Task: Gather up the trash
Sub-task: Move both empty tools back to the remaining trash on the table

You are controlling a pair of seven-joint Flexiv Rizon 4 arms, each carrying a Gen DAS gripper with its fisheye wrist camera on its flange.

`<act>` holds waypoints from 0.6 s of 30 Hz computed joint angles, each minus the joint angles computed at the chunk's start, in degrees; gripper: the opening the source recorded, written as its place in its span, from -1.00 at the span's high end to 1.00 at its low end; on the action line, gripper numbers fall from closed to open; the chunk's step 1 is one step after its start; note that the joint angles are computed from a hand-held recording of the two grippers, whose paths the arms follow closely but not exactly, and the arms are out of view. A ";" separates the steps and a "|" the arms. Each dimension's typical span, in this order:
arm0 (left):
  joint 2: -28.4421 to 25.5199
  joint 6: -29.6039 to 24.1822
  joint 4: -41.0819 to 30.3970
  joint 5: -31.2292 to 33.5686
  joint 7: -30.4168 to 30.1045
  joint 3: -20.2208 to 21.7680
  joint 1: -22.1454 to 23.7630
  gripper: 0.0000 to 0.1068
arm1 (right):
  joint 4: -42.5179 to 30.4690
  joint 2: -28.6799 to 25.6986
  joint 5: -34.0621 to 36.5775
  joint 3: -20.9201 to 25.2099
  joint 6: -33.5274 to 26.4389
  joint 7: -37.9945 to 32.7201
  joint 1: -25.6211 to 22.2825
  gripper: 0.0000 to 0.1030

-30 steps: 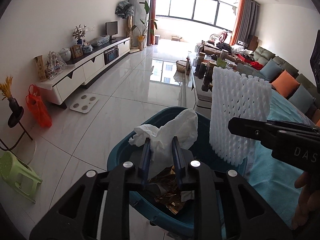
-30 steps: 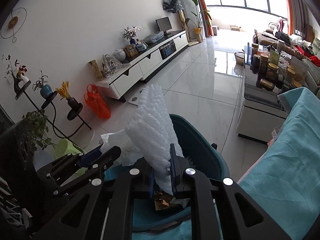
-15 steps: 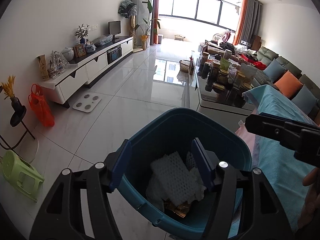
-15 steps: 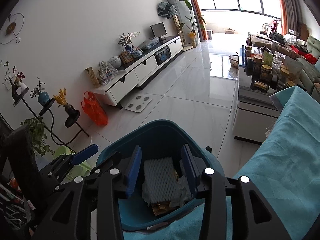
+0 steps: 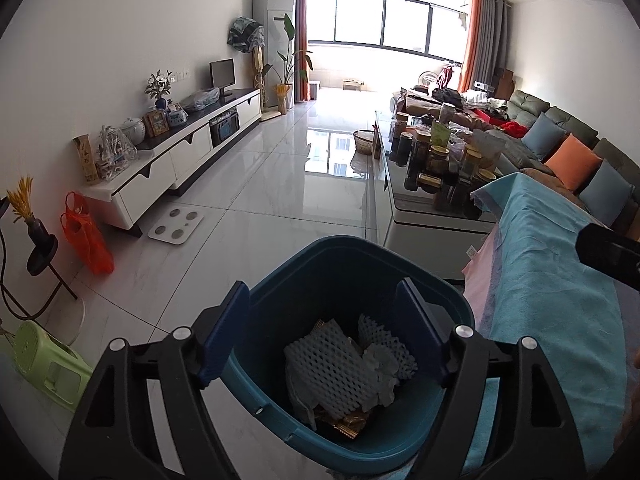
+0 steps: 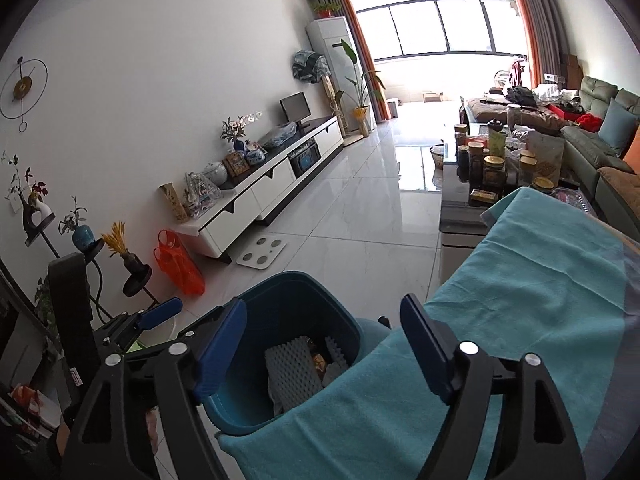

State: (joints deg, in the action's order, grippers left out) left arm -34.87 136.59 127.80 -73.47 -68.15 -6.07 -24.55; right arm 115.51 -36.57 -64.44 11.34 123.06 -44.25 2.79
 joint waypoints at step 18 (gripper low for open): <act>-2.17 11.74 -15.43 -12.90 22.17 -10.01 -4.65 -0.82 | 13.12 7.21 20.68 -3.53 10.18 -15.95 -3.17 -0.87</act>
